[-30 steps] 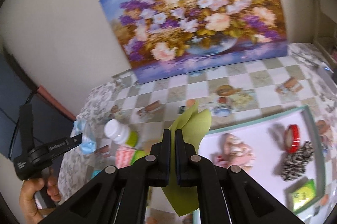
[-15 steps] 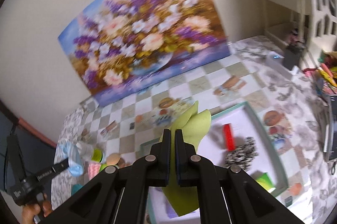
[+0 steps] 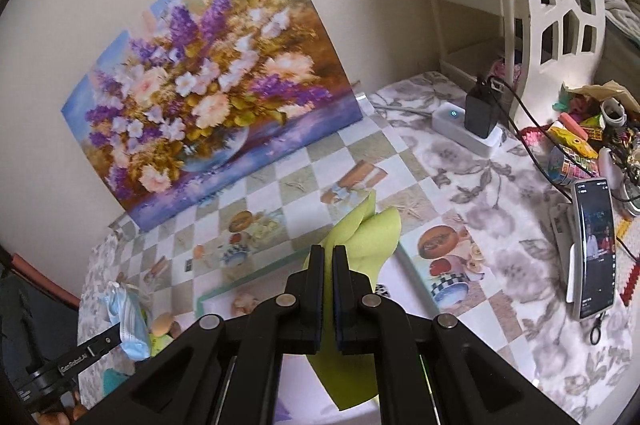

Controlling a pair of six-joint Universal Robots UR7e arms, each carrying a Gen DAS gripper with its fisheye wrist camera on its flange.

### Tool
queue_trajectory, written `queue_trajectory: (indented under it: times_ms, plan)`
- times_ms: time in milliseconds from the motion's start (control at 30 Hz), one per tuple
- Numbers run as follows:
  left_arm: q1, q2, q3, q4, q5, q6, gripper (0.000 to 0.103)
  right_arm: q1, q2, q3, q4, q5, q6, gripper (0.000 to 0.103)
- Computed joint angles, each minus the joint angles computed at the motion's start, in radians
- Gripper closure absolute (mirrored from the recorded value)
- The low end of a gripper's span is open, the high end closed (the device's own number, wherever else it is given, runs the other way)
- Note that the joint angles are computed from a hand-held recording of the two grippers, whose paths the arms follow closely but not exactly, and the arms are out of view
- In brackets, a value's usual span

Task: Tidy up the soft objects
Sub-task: 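Carry the blue face mask and lime-green cloth over the white tray with both grippers, then open both grippers to drop the face mask and green cloth into the tray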

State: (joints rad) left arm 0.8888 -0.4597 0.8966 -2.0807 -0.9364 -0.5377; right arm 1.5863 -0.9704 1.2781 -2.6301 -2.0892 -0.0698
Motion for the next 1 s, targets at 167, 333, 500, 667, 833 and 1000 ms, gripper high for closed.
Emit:
queue_trajectory:
  times_ms: [167,333,500,667,833,1000]
  plan:
    - [-0.002,0.073,-0.092,0.062,-0.031,0.011,0.093,-0.044,0.031,-0.032,0.048,0.026,0.017,0.099]
    - [-0.006,0.145,-0.188,0.128,-0.056,0.037,0.093,-0.087,0.043,-0.039,0.073,0.078,0.062,0.099]
    - [-0.006,0.225,-0.306,0.216,-0.074,0.046,0.093,-0.11,0.062,-0.053,0.118,0.069,0.095,0.099]
    - [-0.009,0.3,-0.415,0.29,-0.083,0.06,0.093,-0.117,0.08,-0.074,0.181,0.038,0.112,0.099]
    - [-0.002,0.381,-0.543,0.391,-0.103,0.049,0.092,-0.122,0.079,-0.079,0.227,0.04,0.132,0.095]
    - [-0.005,0.423,-0.626,0.461,-0.103,0.032,0.055,-0.108,0.076,-0.093,0.249,0.024,0.131,0.095]
